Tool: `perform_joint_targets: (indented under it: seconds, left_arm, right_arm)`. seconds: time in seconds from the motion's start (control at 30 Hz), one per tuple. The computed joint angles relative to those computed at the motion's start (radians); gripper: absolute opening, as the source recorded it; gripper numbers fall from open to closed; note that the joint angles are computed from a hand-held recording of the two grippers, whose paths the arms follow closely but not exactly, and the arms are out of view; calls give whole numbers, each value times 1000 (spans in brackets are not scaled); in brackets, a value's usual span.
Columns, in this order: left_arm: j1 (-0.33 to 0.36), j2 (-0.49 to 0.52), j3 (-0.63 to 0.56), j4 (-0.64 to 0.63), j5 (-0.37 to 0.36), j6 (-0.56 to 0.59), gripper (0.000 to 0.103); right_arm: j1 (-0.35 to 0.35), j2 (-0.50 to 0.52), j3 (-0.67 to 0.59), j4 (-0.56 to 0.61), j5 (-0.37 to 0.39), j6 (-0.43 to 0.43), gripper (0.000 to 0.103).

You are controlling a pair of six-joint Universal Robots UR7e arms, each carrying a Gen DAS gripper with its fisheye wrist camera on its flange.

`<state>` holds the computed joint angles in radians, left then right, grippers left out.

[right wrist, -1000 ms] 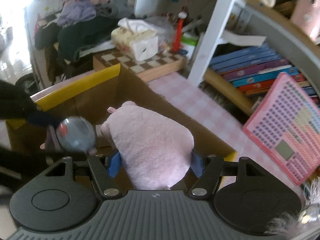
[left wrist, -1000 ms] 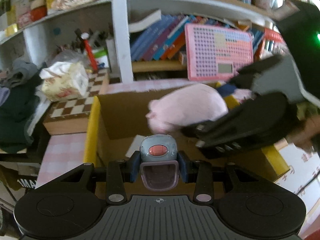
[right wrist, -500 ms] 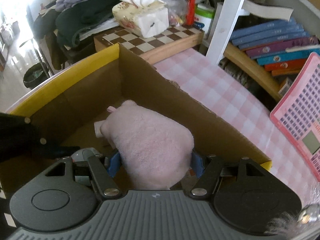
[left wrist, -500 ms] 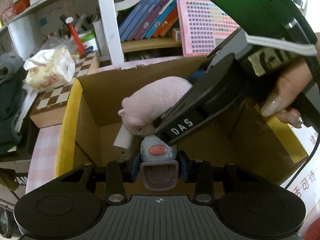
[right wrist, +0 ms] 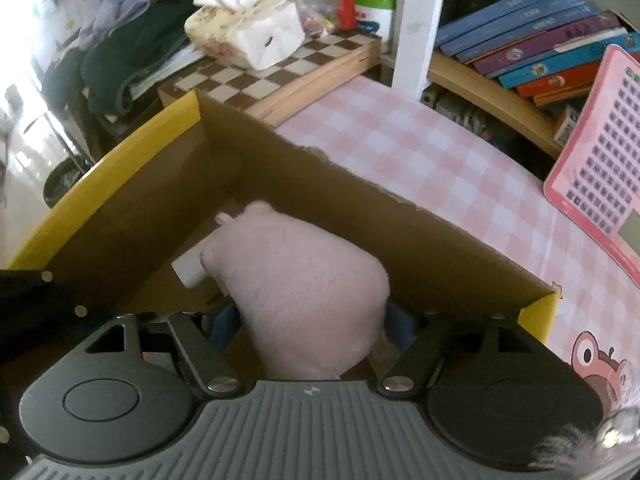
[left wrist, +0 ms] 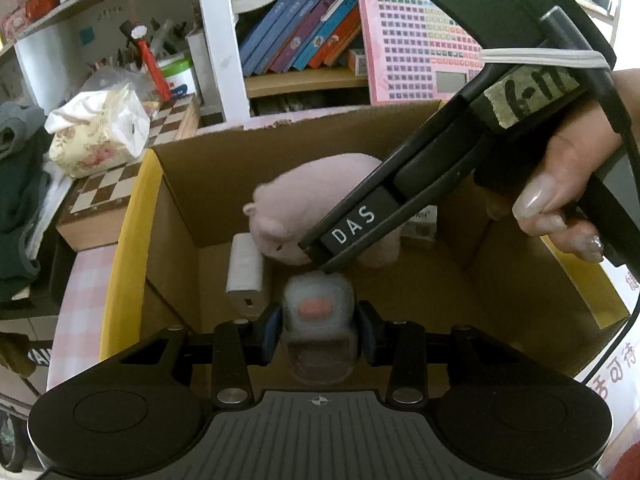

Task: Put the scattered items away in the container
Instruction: 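Lower the pig and grey toy into the yellow box and open both tools, then lift both tools out of the yellow box and back toward the remaining items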

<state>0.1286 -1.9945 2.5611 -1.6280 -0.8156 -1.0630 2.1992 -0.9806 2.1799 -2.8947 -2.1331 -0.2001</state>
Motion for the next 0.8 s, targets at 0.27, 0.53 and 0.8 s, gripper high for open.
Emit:
perform_joint_targets:
  seconds: [0.27, 0.53, 0.8]
  left_arm:
    - [-65, -21, -16, 61, 22, -53, 54]
    - [-229, -77, -47, 237, 43, -220, 57]
    - [-485, -154, -119, 585, -33, -541, 58]
  right_arm:
    - [28, -56, 31, -36, 29, 30, 85]
    - [114, -120, 87, -133, 3, 35, 85]
    - [238, -228, 192, -267, -97, 55, 85]
